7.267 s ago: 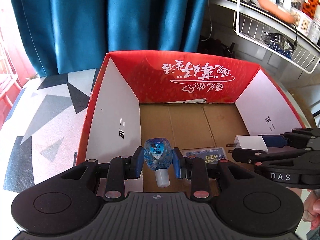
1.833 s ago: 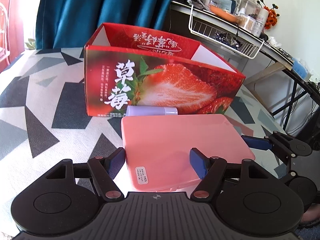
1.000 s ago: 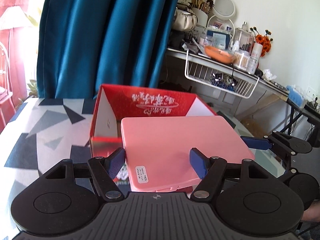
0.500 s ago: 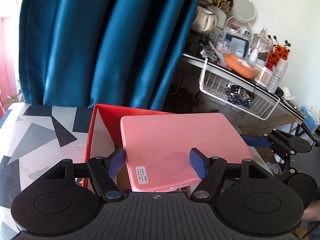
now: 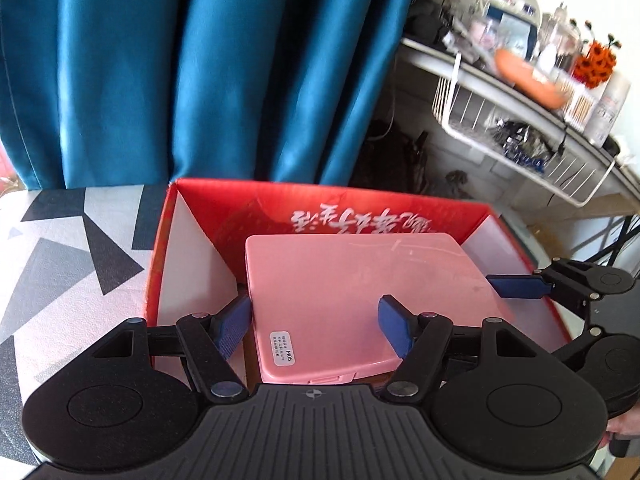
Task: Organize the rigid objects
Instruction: 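Lift the pink case with both tools and carry it into the red box, then lower the pink case into the red box and open both tools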
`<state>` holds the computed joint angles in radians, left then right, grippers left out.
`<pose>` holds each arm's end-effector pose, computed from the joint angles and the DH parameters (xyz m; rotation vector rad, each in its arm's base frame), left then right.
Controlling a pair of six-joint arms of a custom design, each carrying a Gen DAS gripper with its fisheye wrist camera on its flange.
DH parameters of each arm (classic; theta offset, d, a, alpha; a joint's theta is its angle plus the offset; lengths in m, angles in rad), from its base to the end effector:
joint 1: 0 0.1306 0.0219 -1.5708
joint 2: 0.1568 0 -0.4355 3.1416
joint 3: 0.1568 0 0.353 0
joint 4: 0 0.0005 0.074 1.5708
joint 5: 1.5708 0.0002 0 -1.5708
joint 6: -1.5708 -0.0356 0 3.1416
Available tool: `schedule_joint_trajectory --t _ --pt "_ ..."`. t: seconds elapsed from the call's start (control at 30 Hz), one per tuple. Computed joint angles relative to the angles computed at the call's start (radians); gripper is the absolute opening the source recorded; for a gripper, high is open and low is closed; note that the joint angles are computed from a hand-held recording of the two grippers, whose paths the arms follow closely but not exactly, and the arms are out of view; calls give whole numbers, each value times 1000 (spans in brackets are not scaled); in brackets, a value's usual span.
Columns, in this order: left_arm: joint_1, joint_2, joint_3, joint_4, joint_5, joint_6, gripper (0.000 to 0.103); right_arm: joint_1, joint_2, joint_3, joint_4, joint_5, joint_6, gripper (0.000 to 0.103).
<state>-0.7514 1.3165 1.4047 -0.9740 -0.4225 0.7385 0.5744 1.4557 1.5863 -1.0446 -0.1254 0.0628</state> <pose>0.3007 -0.2616 0.5125 -0.1650 2.3581 -0.1982 0.3812 0.2514 0.5250 -0.8379 2.3689 0.3692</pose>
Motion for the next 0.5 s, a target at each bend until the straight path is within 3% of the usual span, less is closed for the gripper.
schedule_joint_trajectory --t 0.2,0.5 --pt "18 19 -1 4 35 -33 72 -18 34 36 -79 -27 -58 91" --pt "18 48 29 -48 39 -40 71 7 63 68 -138 33 -46 86"
